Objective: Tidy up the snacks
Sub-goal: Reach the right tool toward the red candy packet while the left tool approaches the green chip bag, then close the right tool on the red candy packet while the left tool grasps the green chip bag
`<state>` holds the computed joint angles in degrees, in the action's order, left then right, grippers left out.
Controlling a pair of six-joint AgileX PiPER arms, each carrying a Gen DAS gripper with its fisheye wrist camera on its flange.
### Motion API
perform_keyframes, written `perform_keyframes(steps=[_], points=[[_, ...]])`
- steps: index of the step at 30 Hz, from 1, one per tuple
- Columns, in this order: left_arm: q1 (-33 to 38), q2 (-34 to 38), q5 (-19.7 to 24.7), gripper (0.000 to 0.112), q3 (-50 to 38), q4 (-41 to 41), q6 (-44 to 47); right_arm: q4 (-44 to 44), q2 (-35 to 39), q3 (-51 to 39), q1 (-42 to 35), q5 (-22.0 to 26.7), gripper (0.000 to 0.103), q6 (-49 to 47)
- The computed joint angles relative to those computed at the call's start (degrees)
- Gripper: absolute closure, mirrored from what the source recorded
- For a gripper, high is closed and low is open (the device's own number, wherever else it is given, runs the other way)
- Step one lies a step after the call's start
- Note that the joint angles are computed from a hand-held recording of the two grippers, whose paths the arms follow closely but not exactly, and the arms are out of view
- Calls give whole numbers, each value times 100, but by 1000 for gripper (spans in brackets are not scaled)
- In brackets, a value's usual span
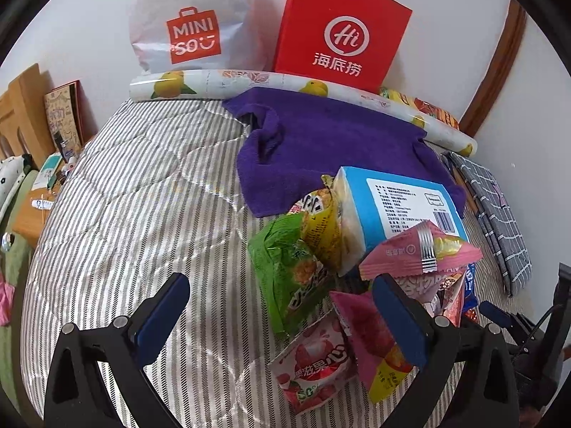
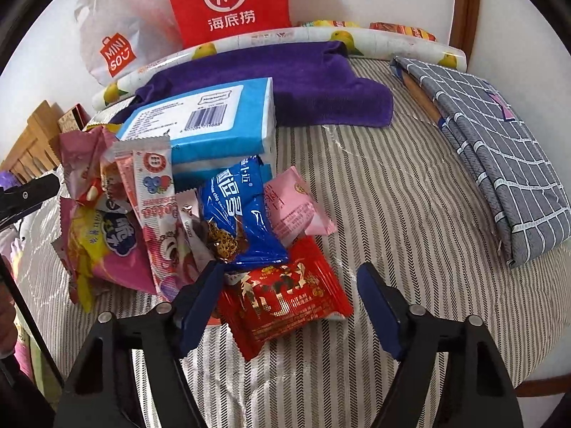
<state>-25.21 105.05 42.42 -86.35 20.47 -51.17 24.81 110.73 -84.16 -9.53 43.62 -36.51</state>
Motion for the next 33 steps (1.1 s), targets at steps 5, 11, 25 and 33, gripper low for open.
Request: perform_keyframes(steps=[5, 11, 25, 33], points=[[-17, 43, -19, 10, -58, -28, 153, -17, 64, -83, -30, -17, 43, 14], [40, 118, -125, 10, -116, -236, 476, -48, 149, -367, -94, 110, 64, 242], [315, 297, -406, 10, -91, -844, 1146, -978, 459, -623, 301, -13, 65, 1026], [413, 447, -405, 10, -229, -1127, 1443, -1134, 546, -776, 364, 8, 76, 1164]])
